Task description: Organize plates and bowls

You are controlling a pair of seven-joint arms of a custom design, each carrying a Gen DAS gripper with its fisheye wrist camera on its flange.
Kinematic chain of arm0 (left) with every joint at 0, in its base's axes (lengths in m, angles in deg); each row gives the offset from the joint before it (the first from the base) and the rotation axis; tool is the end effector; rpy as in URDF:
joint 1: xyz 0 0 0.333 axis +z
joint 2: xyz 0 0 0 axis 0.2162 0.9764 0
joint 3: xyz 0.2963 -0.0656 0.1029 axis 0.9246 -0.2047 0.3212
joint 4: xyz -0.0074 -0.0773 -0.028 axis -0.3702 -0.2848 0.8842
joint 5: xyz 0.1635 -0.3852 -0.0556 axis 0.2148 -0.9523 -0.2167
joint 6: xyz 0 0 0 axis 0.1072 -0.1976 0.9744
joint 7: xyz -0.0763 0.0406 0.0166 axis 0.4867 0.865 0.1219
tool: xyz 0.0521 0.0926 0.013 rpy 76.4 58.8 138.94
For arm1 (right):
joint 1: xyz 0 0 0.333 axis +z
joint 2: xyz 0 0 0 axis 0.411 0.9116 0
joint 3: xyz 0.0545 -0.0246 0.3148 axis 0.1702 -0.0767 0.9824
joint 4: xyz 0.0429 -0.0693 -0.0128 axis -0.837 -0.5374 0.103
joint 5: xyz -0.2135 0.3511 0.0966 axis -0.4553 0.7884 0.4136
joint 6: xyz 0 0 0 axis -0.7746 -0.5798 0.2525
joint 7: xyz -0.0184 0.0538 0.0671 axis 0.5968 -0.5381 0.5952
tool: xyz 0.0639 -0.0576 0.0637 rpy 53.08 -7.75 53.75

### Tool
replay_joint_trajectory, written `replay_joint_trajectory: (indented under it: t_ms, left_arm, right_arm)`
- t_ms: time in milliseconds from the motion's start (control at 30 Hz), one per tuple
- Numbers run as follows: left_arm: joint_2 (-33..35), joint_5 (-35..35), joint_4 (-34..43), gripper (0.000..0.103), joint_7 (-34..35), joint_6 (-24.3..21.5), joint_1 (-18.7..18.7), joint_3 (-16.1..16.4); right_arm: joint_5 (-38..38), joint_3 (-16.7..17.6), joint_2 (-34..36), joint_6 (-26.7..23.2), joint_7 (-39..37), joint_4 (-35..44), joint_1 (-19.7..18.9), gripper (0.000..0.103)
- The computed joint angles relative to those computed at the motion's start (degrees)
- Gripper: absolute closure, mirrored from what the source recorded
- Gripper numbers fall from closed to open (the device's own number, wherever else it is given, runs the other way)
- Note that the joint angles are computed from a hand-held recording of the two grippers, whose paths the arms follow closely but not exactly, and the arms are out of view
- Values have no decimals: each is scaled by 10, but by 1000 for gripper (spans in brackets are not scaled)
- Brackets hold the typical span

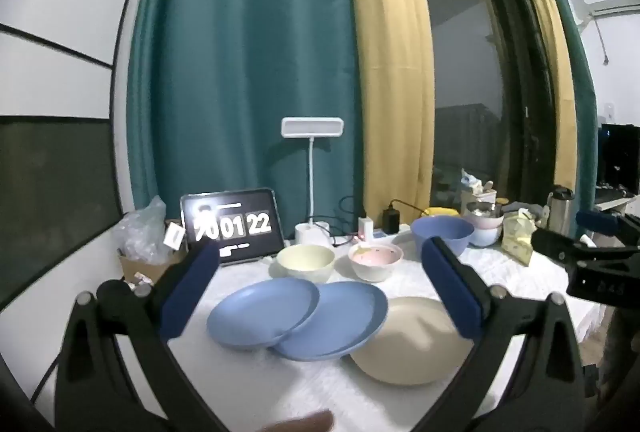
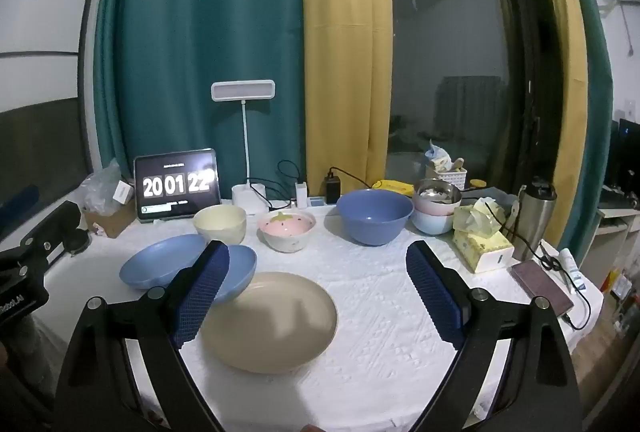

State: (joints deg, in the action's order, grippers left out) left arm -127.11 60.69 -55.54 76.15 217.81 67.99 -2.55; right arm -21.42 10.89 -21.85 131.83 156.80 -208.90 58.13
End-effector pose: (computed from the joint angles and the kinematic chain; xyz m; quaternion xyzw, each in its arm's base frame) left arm 0.4640 -0.3457 0.5265 -0.5710 0.4895 -0.4237 0.5047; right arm 0.5288 0.1164 0.5457 -0.6566 0.4820 -0.3520 0.4610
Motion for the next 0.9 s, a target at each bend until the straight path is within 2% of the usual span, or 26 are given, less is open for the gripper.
replay_joint_trajectory:
  t_ms: [100,133,267,300,333,367,500,567,633,767,833,900]
  left_arm:
    - [-2,-1,-8,1,-1,6,-8,5]
    - [-12,-6,-23,1,-3,9,-21,13]
    - [-1,2,-30,1,-3,15,-21,22]
    - [1,3,-31,1,-3,20,-18,23]
    - [3,3,-32,1,-3,19,-19,24]
    - [4,0,-22,1,-5,3,-17,16]
    - [9,4,-16,1,-4,-5,-16,14]
    - [9,5,-14,1,-7,-5,-13,11]
    - [11,7,-13,1,-7,-5,-13,11]
    - [4,7,-21,1,-14,-6,-15,12]
    - [1,8,-21,1,-16,-8,-15,12]
    - [2,9,-21,1,-16,-7,-14,11]
  right_arm:
    - [0,-9,-2,-3,2,0,10,10]
    - [0,-10,-2,-3,1,-1,12,10]
    - [1,-19,-1,-2,-1,0,21,10]
    - [-6,-14,0,-2,5,1,15,10]
    - [23,11,-2,4,-19,-5,-4,10]
    - [12,16,0,5,-10,-4,-12,10]
    - [-20,-13,1,3,17,0,10,10]
    - [-21,-7,-1,5,19,-2,7,10]
    - [-9,15,-2,5,12,-2,-12,10]
    - [-5,22,-5,4,8,-5,-17,10]
    - [-14,6,-4,3,12,-3,-2,10]
    - [-8,14,-7,-1,7,-4,-7,10]
